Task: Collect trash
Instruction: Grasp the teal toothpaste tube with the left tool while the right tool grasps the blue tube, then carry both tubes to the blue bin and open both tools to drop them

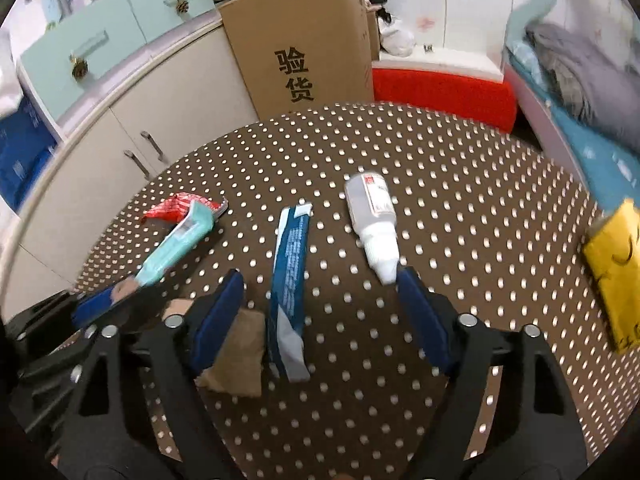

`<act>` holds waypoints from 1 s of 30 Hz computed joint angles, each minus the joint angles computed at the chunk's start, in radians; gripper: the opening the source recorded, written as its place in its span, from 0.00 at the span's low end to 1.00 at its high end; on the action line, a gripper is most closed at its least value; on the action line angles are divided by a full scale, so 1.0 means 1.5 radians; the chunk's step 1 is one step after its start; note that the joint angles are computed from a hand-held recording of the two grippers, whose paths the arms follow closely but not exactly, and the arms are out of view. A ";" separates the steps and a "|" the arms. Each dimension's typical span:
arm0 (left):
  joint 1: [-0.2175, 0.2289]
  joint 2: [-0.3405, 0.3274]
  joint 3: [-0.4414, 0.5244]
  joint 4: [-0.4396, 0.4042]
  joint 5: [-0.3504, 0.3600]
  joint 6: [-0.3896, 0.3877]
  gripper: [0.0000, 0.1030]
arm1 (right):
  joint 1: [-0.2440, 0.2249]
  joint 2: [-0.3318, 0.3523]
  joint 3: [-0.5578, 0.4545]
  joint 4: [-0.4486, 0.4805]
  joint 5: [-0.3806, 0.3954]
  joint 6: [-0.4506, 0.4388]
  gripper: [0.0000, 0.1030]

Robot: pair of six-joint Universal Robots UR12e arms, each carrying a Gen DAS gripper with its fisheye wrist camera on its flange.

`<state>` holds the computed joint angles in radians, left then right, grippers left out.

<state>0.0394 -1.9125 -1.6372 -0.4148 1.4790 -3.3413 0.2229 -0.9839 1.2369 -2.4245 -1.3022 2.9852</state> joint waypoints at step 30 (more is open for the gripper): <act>-0.043 0.096 -0.108 0.043 0.026 -0.075 0.21 | -0.122 -0.185 0.264 -0.144 0.166 0.084 0.12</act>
